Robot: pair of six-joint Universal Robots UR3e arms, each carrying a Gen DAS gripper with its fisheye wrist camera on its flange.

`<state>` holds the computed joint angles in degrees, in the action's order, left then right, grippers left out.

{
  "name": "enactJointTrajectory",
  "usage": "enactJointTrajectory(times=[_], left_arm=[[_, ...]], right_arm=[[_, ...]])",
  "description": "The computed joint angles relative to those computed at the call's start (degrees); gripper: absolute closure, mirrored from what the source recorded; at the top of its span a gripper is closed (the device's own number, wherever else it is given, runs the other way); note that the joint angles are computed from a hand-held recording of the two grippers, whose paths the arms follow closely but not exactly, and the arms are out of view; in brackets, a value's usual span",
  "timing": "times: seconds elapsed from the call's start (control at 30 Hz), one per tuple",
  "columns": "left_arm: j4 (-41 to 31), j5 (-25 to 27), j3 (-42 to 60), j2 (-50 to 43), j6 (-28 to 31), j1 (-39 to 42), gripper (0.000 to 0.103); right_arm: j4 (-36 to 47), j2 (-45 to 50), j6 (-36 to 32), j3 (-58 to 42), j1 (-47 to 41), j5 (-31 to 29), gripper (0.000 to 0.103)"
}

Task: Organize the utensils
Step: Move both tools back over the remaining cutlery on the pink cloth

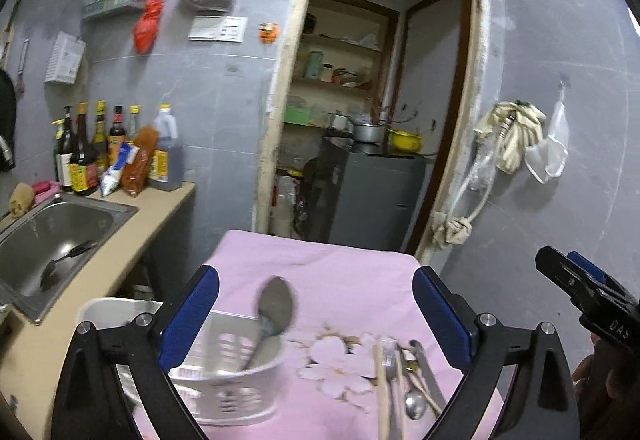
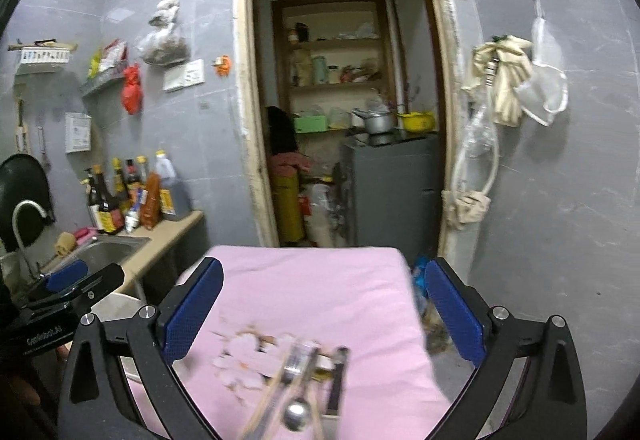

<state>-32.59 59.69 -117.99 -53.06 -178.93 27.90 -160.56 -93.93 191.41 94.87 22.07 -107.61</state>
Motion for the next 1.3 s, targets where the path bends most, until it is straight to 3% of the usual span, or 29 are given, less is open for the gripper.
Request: enactJointTrajectory(times=[0.2, 0.4, 0.6, 0.7, 0.8, 1.03, 1.13, 1.3], left_arm=[[11.3, 13.4, 0.1, -11.3, -4.2, -17.5, 0.005], [15.3, 22.6, 1.2, -20.8, -4.8, -28.0, 0.005], [14.3, 25.7, 2.9, -28.7, -5.3, -31.3, 0.005], [12.2, 23.8, 4.1, -31.9, -6.1, -30.6, 0.006], [10.9, 22.4, 4.9, -34.8, -7.5, -29.9, 0.016], [3.4, 21.6, 10.3, -40.8, -6.0, -30.2, 0.052], [1.1, 20.5, 12.3, -42.8, -5.0, -30.3, 0.060], [-1.0, 19.5, 15.4, -45.4, -2.5, -30.9, 0.072]], right_arm=[[1.6, -5.2, -0.3, 8.0, -7.5, 4.6, 0.004], [3.0, -6.1, -1.8, 14.6, -15.8, 13.6, 0.004], [1.0, -2.2, -3.4, 20.4, -22.0, 24.4, 0.004], [-1.7, 1.8, -4.1, 21.8, -23.3, 28.5, 0.007], [-1.8, 6.8, -5.5, 20.3, -22.6, 30.2, 0.028], [0.2, 15.3, -8.4, 13.8, -20.5, 34.0, 0.055], [2.4, 19.3, -9.6, 9.5, -19.5, 35.5, 0.064], [4.6, 23.4, -11.8, 4.5, -18.3, 36.2, 0.066]])
